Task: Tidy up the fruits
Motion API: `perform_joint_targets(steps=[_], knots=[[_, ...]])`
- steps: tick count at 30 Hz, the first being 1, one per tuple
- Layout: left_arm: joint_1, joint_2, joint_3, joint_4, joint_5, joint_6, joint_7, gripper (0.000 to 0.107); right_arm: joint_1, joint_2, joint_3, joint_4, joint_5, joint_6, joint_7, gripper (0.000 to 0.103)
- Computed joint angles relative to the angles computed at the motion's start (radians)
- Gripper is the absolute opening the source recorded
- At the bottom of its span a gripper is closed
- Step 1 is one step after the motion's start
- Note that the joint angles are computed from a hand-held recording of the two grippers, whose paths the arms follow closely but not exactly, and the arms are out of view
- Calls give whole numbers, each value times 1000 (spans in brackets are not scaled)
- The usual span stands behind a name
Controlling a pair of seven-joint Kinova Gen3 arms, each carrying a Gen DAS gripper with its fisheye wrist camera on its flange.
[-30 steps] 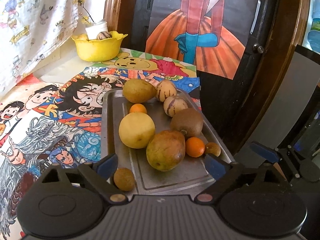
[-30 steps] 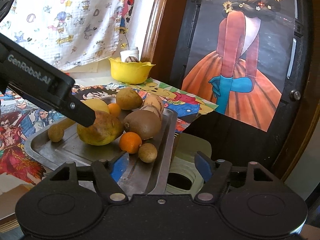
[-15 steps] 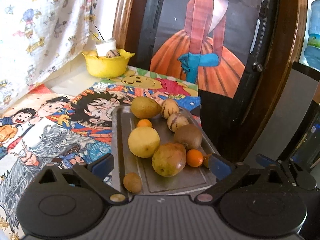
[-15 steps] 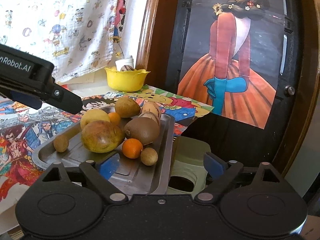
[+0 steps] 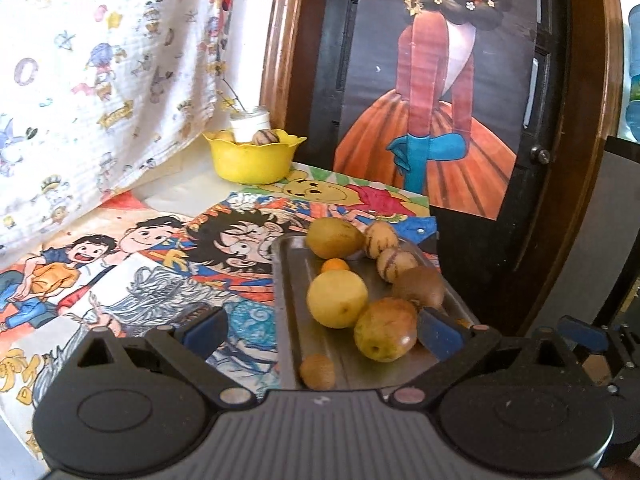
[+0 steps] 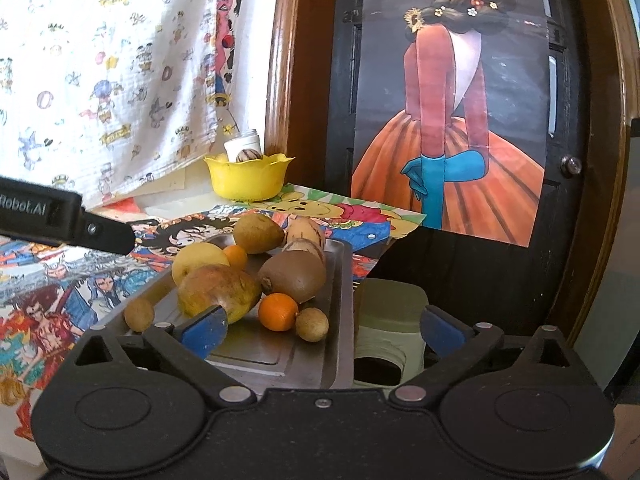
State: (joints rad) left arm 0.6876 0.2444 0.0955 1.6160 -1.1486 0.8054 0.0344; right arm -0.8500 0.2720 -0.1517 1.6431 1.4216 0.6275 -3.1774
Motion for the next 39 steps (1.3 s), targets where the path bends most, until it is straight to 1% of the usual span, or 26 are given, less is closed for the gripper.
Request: perform_joint_targets(steps=[9, 19, 26, 32, 39], knots=[[1, -22, 12, 51, -47, 28, 52, 102, -18, -12, -11, -2, 3, 25, -32, 102], [-19, -58, 41, 132, -115, 47, 138, 102, -46, -21, -29, 5, 0, 99, -86, 102], [-40, -86, 70, 185, -131, 56, 202, 102, -65, -24, -40, 3, -10, 137, -103, 102], [-57, -111, 90, 224, -142, 52, 228, 102, -87, -28, -50, 1, 7, 177, -119, 102], [-67, -136, 116, 261, -170, 69, 276, 102, -105, -33, -63, -1, 10, 207, -123, 102]])
